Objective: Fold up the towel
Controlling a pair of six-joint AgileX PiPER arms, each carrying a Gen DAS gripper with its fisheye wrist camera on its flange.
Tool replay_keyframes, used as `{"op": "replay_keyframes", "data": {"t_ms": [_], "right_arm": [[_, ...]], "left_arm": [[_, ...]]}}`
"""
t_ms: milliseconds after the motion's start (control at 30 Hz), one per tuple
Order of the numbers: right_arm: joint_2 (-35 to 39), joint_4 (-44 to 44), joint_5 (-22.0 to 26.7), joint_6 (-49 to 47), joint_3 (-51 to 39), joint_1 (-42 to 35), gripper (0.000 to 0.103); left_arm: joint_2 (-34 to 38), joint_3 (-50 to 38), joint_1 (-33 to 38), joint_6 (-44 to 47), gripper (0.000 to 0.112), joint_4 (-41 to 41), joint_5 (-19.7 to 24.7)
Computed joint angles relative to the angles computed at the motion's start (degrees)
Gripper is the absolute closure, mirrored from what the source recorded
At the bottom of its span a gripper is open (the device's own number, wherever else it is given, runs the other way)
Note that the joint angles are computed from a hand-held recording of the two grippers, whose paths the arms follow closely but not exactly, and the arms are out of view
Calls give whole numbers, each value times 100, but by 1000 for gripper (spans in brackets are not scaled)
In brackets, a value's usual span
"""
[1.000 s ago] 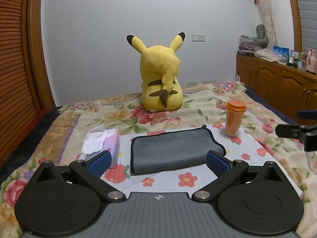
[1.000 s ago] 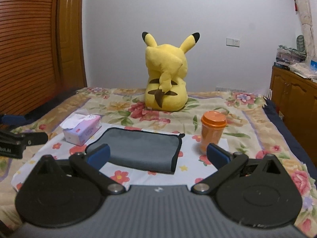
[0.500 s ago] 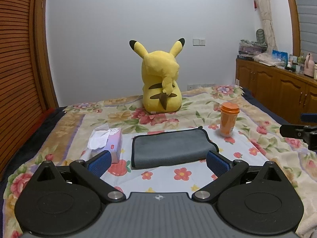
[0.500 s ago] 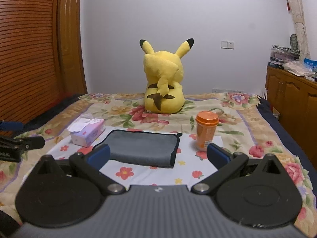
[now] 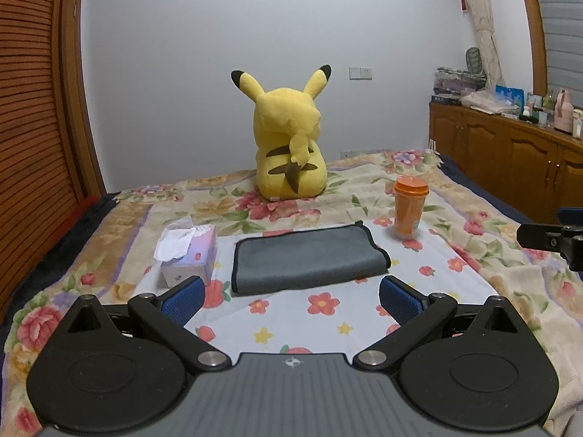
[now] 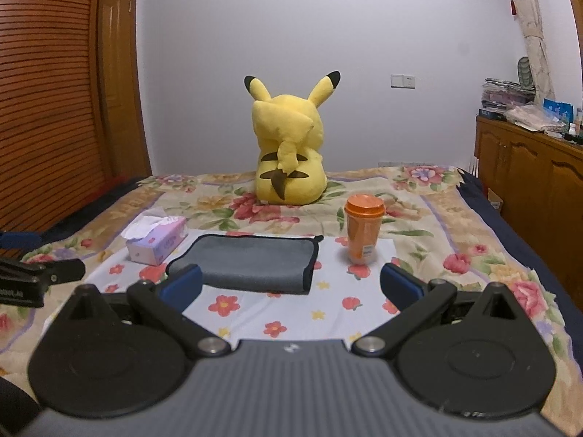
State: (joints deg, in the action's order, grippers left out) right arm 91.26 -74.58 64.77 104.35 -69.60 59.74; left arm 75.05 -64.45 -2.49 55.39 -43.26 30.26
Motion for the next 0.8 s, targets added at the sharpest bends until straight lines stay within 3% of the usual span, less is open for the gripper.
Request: {"op": "replay_keyframes", "data": {"t_ms": [367, 800], "right_arm": [[-15, -255, 68, 886, 505, 154, 0], [151, -377, 333, 1045, 760, 592, 0]], "left_arm": [[-173, 421, -151, -185, 9, 175, -200], [-401, 873, -209, -161, 9, 126, -354]]}}
